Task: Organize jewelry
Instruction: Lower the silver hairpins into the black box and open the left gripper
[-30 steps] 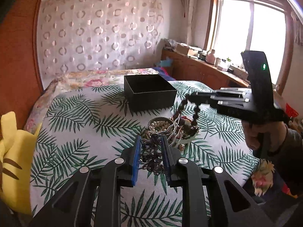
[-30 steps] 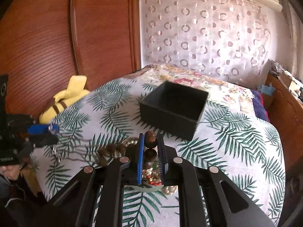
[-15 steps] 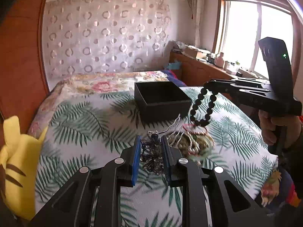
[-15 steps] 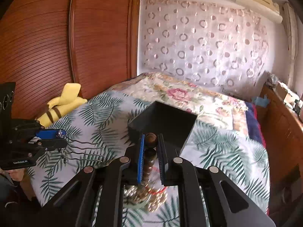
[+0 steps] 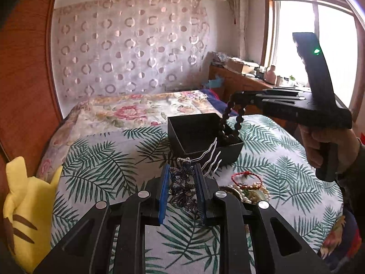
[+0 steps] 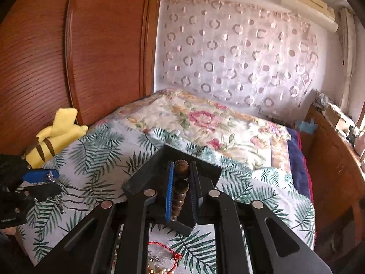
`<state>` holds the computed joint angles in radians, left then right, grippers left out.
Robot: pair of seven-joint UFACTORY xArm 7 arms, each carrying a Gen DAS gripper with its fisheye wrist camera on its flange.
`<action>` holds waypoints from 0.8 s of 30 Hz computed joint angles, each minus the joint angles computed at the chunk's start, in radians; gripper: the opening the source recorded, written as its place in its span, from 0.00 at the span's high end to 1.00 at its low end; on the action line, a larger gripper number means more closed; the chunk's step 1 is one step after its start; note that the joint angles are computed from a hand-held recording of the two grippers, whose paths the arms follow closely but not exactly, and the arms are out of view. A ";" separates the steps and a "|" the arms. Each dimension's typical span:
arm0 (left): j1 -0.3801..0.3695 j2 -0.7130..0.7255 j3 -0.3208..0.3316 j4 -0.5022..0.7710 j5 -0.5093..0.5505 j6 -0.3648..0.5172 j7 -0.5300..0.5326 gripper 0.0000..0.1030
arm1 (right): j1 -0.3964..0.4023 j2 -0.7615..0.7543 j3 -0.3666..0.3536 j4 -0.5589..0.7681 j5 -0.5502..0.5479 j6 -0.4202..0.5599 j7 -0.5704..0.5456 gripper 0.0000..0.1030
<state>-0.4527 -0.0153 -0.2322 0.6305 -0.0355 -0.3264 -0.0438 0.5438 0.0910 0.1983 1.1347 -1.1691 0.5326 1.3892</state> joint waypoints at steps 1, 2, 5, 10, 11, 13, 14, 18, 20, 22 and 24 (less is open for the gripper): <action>0.000 0.010 -0.002 0.011 -0.012 0.006 0.012 0.81 | -0.004 0.014 -0.002 0.006 0.013 -0.007 -0.008 0.85; -0.002 0.019 -0.002 0.022 -0.023 0.012 0.023 0.81 | -0.007 0.031 -0.006 0.010 0.029 -0.020 -0.014 0.85; -0.028 0.058 0.007 0.065 -0.107 0.024 0.102 0.81 | -0.012 0.060 -0.025 0.011 0.081 -0.060 -0.035 0.85; -0.164 0.131 0.108 0.169 -0.276 0.056 0.246 0.81 | -0.010 0.045 -0.054 -0.029 0.070 -0.134 0.008 0.70; -0.220 0.146 0.154 0.193 -0.328 0.063 0.288 0.81 | -0.011 0.037 -0.055 -0.037 0.060 -0.143 0.022 0.66; -0.279 0.170 0.204 0.232 -0.371 0.073 0.322 0.81 | -0.018 0.008 -0.056 -0.066 0.037 -0.156 0.054 0.63; -0.318 0.187 0.239 0.261 -0.392 0.082 0.338 0.81 | -0.023 -0.005 -0.052 -0.078 0.030 -0.159 0.064 0.63; -0.446 0.243 0.366 0.349 -0.413 0.129 0.332 0.81 | -0.052 -0.065 -0.026 -0.144 0.010 -0.168 0.104 0.63; -0.494 0.290 0.421 0.409 -0.400 0.169 0.301 0.81 | -0.068 -0.093 -0.010 -0.180 -0.004 -0.175 0.132 0.63; -0.530 0.329 0.463 0.453 -0.378 0.199 0.269 0.81 | -0.084 -0.113 0.005 -0.211 -0.020 -0.188 0.164 0.63; -0.554 0.370 0.492 0.498 -0.352 0.226 0.236 0.80 | -0.096 -0.126 0.019 -0.238 -0.041 -0.199 0.199 0.63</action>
